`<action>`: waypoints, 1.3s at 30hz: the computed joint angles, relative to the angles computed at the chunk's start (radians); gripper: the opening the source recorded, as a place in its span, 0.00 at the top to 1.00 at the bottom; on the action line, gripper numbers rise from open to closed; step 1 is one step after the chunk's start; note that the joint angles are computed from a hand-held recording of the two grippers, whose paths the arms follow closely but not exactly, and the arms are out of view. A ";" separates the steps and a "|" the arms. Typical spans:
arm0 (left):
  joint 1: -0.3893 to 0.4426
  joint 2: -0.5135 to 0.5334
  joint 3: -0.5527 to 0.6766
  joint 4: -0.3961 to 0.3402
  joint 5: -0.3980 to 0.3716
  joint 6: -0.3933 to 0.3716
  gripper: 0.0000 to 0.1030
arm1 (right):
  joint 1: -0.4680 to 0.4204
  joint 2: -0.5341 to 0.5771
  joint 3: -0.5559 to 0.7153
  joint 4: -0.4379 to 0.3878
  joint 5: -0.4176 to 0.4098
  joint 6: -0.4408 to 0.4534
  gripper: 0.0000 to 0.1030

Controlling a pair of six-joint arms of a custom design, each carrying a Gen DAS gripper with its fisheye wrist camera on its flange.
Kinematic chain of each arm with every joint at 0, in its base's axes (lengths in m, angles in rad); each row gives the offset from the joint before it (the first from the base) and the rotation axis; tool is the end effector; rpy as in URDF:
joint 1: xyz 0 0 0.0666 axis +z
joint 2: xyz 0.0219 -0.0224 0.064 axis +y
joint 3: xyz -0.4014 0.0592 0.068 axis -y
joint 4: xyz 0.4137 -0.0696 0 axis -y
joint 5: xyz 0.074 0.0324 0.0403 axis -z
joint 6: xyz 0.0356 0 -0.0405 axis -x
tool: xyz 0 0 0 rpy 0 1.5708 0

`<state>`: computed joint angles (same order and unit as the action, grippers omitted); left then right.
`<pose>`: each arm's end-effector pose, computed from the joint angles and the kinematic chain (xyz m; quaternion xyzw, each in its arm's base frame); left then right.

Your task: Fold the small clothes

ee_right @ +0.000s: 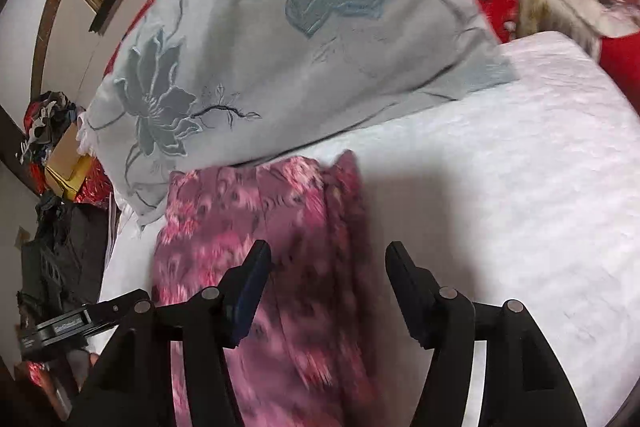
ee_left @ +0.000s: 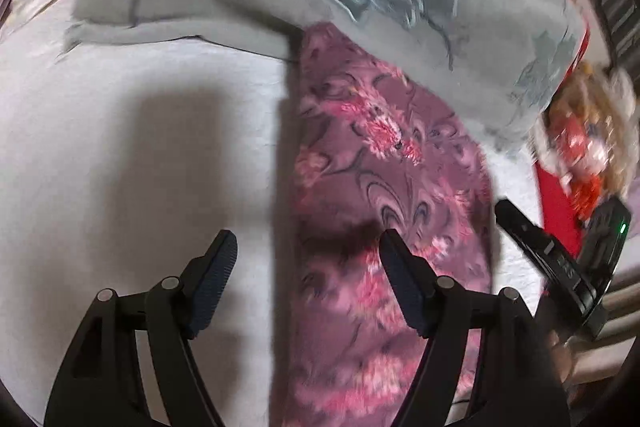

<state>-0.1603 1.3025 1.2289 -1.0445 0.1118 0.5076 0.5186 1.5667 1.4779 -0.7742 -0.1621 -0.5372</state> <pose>0.4349 -0.0748 0.4068 -0.1558 0.9605 -0.1249 0.1938 0.4934 0.2877 0.4125 -0.0194 0.9352 0.2396 0.2601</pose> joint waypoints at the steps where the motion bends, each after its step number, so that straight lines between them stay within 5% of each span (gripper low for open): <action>1: -0.016 0.033 0.014 -0.013 -0.026 -0.009 0.27 | 0.010 0.027 0.024 -0.026 0.026 0.014 0.42; 3: -0.019 0.056 0.012 0.000 -0.018 0.000 0.23 | 0.029 0.107 0.096 -0.128 0.077 0.064 0.44; 6: 0.018 0.029 -0.008 0.026 0.071 -0.006 0.23 | 0.014 0.092 0.097 -0.111 0.061 0.045 0.44; 9: 0.068 -0.026 -0.067 0.078 0.196 0.020 0.24 | -0.033 0.022 -0.001 -0.031 -0.061 -0.006 0.39; 12: 0.072 -0.052 -0.135 0.159 0.318 0.067 0.22 | -0.069 -0.021 -0.105 0.060 -0.290 -0.007 0.36; 15: 0.012 -0.055 -0.127 0.163 0.271 0.026 0.20 | -0.051 -0.024 -0.128 0.101 -0.350 0.036 0.35; 17: -0.013 -0.044 -0.109 0.151 0.264 0.038 0.41 | -0.031 -0.009 -0.102 0.081 -0.300 0.040 0.39; 19: -0.042 -0.043 -0.084 0.120 0.179 0.008 0.64 | -0.015 -0.003 -0.076 0.041 -0.256 0.087 0.60; 21: -0.049 -0.054 -0.078 0.103 0.131 0.000 0.79 | 0.011 -0.023 -0.071 0.031 -0.185 0.125 0.71; 24: -0.033 -0.091 -0.092 0.090 0.150 0.028 0.82 | 0.028 -0.062 -0.090 0.057 -0.143 0.099 0.78; 29: -0.054 -0.173 -0.116 0.035 0.074 0.026 0.82 | 0.074 -0.112 -0.115 0.029 -0.102 0.111 0.78; 37: 0.024 -0.361 -0.211 -0.056 0.082 0.040 0.80 | 0.181 -0.183 -0.166 0.059 -0.134 0.024 0.78; 39: 0.029 -0.365 -0.240 -0.092 0.036 0.034 0.76 | 0.209 -0.175 -0.175 0.048 -0.127 0.001 0.77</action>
<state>-0.1312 0.9371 0.9887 -1.1368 0.1477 0.5413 0.7281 1.3915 1.3025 -0.7266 -0.2890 -0.5359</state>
